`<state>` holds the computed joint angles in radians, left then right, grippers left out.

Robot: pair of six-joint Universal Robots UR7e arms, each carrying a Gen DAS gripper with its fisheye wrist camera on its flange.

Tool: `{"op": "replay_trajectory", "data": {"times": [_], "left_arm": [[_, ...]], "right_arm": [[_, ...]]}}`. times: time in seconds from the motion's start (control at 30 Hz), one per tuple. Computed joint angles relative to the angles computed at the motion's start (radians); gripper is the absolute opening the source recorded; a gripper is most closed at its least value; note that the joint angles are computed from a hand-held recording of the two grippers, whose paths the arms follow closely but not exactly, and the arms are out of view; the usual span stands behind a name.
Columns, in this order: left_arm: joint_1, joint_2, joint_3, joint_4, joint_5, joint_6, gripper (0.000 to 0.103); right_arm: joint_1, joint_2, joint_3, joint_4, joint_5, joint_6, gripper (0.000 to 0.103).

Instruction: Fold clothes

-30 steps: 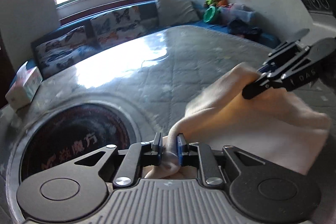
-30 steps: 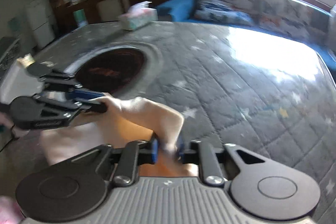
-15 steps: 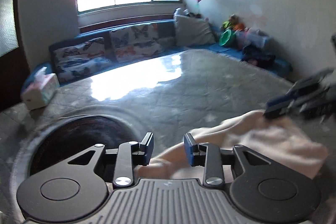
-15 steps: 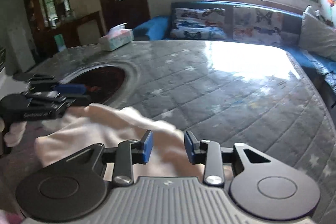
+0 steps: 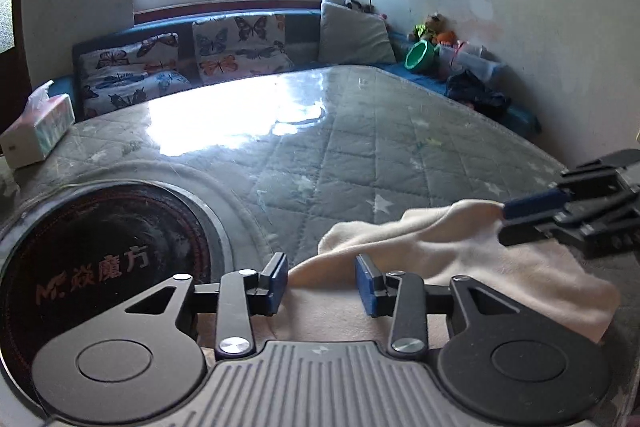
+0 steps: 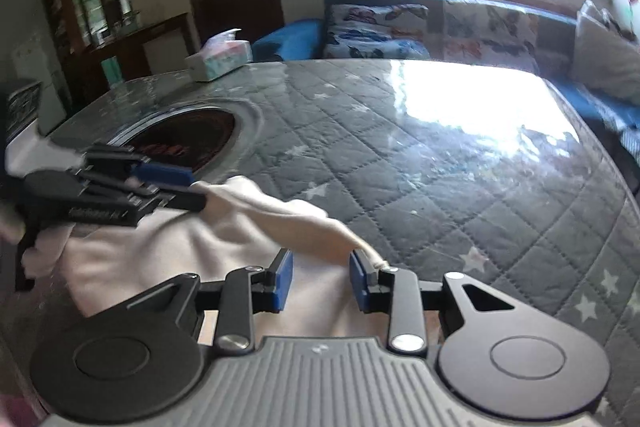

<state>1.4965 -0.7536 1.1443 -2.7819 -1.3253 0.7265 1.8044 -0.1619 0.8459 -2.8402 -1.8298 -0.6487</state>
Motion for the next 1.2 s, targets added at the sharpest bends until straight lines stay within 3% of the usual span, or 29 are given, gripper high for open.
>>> {"op": "replay_trajectory", "data": {"times": [0.17, 0.33, 0.47, 0.73, 0.9, 1.03, 1.2], "left_arm": [[-0.004, -0.062, 0.094, -0.078, 0.017, -0.006, 0.045], [-0.009, -0.145, 0.223, -0.162, 0.058, -0.012, 0.051], [-0.007, -0.201, 0.309, -0.196, 0.073, -0.052, 0.054], [0.008, -0.220, 0.344, -0.153, 0.116, -0.155, 0.053], [0.012, -0.234, 0.359, -0.130, 0.081, -0.175, 0.022], [0.012, -0.252, 0.407, -0.196, 0.088, -0.175, 0.016], [0.018, -0.291, 0.486, -0.294, 0.121, -0.276, 0.016]], "right_arm": [[0.012, -0.058, 0.126, -0.014, 0.004, -0.076, 0.031], [0.022, -0.085, 0.212, -0.106, -0.062, -0.138, 0.031], [0.024, -0.136, 0.300, -0.140, -0.002, -0.142, 0.031], [0.018, -0.146, 0.340, -0.138, -0.032, -0.139, 0.031], [0.013, -0.144, 0.352, -0.152, -0.035, -0.146, 0.032], [0.010, -0.123, 0.332, -0.167, -0.026, -0.161, 0.033], [0.011, -0.077, 0.262, -0.133, 0.012, -0.214, 0.035]]}}
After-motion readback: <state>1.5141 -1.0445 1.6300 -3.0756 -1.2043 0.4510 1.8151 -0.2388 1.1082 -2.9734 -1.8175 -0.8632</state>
